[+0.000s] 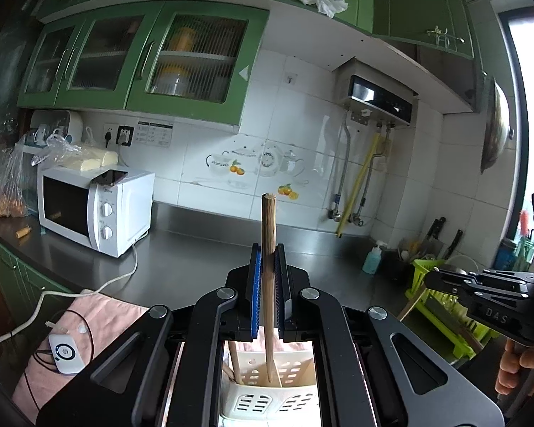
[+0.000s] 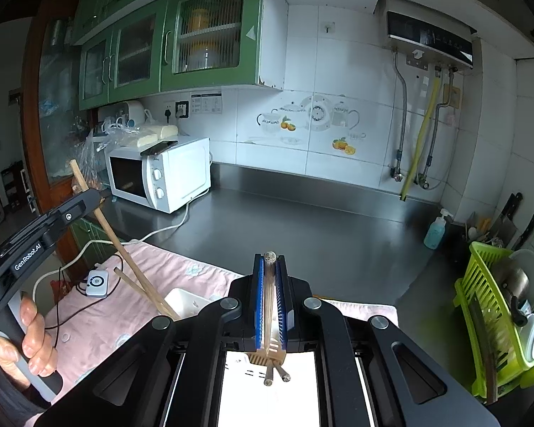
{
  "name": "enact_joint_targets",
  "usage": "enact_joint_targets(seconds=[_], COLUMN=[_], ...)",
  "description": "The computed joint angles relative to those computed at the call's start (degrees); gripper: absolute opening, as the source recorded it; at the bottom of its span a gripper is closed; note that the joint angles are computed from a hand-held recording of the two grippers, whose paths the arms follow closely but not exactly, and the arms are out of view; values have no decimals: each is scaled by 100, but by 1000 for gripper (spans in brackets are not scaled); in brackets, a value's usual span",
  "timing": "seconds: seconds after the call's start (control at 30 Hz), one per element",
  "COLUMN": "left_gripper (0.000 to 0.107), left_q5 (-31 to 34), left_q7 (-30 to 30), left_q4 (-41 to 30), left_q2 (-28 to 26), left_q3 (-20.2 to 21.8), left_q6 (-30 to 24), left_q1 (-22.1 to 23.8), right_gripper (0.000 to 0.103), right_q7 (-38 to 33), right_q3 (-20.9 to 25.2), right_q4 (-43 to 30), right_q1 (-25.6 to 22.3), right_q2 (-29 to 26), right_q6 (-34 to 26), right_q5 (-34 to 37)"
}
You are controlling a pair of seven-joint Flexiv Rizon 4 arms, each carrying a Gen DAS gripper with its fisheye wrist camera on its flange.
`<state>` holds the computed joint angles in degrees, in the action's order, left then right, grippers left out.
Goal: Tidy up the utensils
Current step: 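Lift both chopsticks and lower them into the white holder with both tools, then open both tools to release the chopsticks inside the holder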
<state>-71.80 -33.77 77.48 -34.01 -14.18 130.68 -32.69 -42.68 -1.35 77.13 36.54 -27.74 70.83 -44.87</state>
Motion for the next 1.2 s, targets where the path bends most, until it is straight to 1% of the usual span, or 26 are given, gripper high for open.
enact_joint_targets(seconds=[0.07, 0.17, 0.23, 0.3, 0.37, 0.43, 0.47, 0.5, 0.57, 0.6, 0.63, 0.67, 0.73, 0.8, 0.87, 0.9, 0.93, 0.97, 1.1, 1.2], left_gripper=[5, 5, 5, 6, 6, 6, 6, 6, 6, 7, 8, 8, 9, 11, 19, 28, 34, 34, 35, 45], left_q5=[-79, -385, -587, -912, -1015, -1157, -1229, -1280, -1280, -1301, -1286, -1241, -1263, -1187, -1228, -1210, -1191, -1154, -1018, -940], left_q7=[78, 477, 767, 1218, 1441, 1704, 1842, 1942, 1951, 1985, 1978, 1905, 1933, 1811, 1900, 1890, 1864, 1807, 1565, 1395], left_q4=[-45, -232, -347, -577, -660, -761, -826, -865, -786, -800, -777, -671, -594, -378, -379, -316, -263, -160, 325, 640], left_q2=[-35, -119, -163, -252, -294, -334, -361, -382, -353, -365, -359, -315, -275, -179, -174, -145, -118, -58, 255, 452], left_q3=[-8, -83, -201, -380, -546, -720, -808, -881, -966, -992, -1008, -1005, -1002, -950, -944, -924, -911, -892, -781, -677], left_q6=[2, 12, 38, 183, 310, 446, 520, 611, 662, 757, 805, 805, 924, 999, 1179, 1283, 1361, 1410, 1506, 1622], left_q1=[-3, -21, 3, 16, 72, 123, 146, 164, 216, 210, 212, 219, 187, 151, 81, 44, 15, -10, -116, -226], right_gripper=[7, 7, 7, 7, 7, 10, 14, 21, 27, 28, 31, 33, 36, 45, 46, 48, 50, 54, 55, 60], right_q7=[-46, -116, -207, -308, -363, -364, -330, -296, -222, -201, -177, -86, 60, 230, 422, 449, 522, 604, 977, 1406], right_q3=[15, 53, 104, 147, 146, 130, 105, 82, 35, 27, 19, -25, -69, -114, -146, -107, -88, -75, 8, 87], right_q4=[-33, -49, -93, -128, -127, -97, -70, -41, 31, 60, 104, 173, 299, 471, 643, 699, 792, 877, 1207, 1528], right_q1=[-12, -29, -44, -50, -33, -20, -3, 10, 30, 32, 32, 49, 66, 88, 102, 81, 76, 74, 36, -29], right_q2=[-41, -78, -114, -142, -146, -131, -117, -102, -61, -45, -20, 19, 98, 210, 327, 367, 432, 494, 739, 972], right_q6=[-24, -59, -126, -191, -242, -235, -222, -211, -187, -171, -150, -109, -46, 36, 107, 122, 157, 182, 276, 411], right_q5=[30, 121, 222, 322, 362, 377, 359, 336, 264, 229, 189, 110, -40, -253, -520, -588, -688, -801, -1295, -1715])
